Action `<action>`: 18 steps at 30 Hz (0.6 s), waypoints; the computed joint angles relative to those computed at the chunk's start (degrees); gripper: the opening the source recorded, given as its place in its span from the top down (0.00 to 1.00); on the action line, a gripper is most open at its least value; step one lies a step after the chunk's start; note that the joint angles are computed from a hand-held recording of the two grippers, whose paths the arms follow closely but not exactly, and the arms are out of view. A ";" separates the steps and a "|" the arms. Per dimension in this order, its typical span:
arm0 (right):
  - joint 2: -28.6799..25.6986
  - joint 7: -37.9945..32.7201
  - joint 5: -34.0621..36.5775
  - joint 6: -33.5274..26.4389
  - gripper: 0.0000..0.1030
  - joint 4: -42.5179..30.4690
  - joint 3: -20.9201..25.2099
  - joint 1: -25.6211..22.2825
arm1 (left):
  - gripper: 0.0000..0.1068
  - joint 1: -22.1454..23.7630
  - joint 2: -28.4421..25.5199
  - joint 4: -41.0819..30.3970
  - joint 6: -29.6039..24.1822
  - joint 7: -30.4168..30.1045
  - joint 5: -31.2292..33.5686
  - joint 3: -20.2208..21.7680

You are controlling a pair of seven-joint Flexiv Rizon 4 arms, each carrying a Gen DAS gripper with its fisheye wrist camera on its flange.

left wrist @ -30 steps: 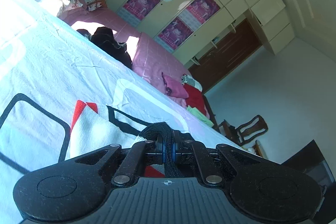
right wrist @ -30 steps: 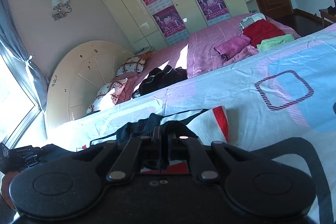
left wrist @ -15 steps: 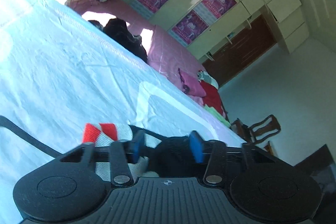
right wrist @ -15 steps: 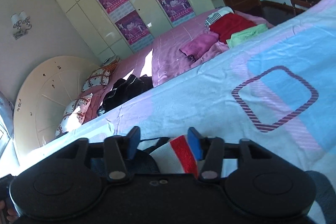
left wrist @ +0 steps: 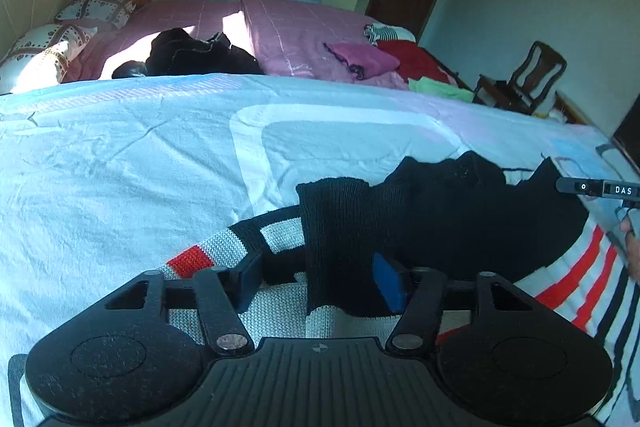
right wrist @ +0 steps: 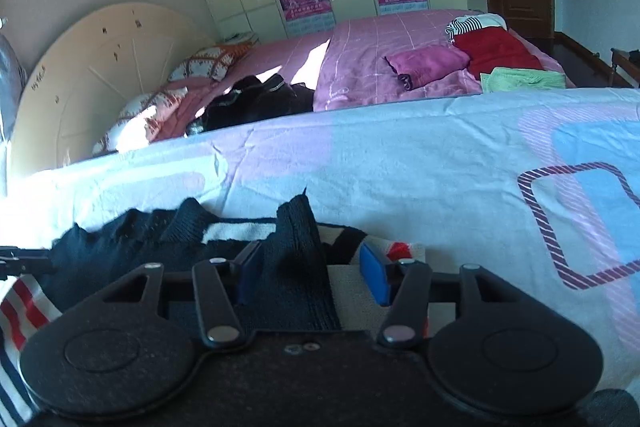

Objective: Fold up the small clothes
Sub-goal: 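Carry the held hem over the sweater body with both grippers, then lay the hem down near the collar and open both grippers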

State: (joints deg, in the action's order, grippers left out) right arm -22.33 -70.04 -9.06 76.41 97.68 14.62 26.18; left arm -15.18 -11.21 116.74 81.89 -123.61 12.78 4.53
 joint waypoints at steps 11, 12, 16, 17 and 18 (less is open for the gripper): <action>1.40 5.99 -10.30 8.71 0.94 3.56 -6.38 3.83 | 0.97 -9.73 3.16 -1.78 6.23 -30.87 27.40 13.44; 1.21 6.98 -11.20 8.82 0.94 3.50 -7.31 4.46 | 0.97 -9.60 3.16 -2.04 5.12 -32.61 28.64 13.37; -1.26 10.48 -11.84 0.18 0.93 0.73 -7.56 4.90 | 0.95 -4.77 1.24 -0.78 2.63 -29.71 23.98 8.55; -1.08 12.98 -13.42 1.43 0.93 1.70 -8.96 5.75 | 0.93 -4.54 1.22 -1.00 2.30 -31.14 24.76 8.33; -0.71 14.84 -15.02 1.54 0.87 2.24 -10.23 6.60 | 0.93 -3.57 1.45 -0.60 2.55 -31.06 24.00 7.43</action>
State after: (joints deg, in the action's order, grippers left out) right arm -23.04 -55.20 -24.08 77.96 99.92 4.40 32.78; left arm -18.75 -9.76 116.14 84.43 -154.66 36.78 11.96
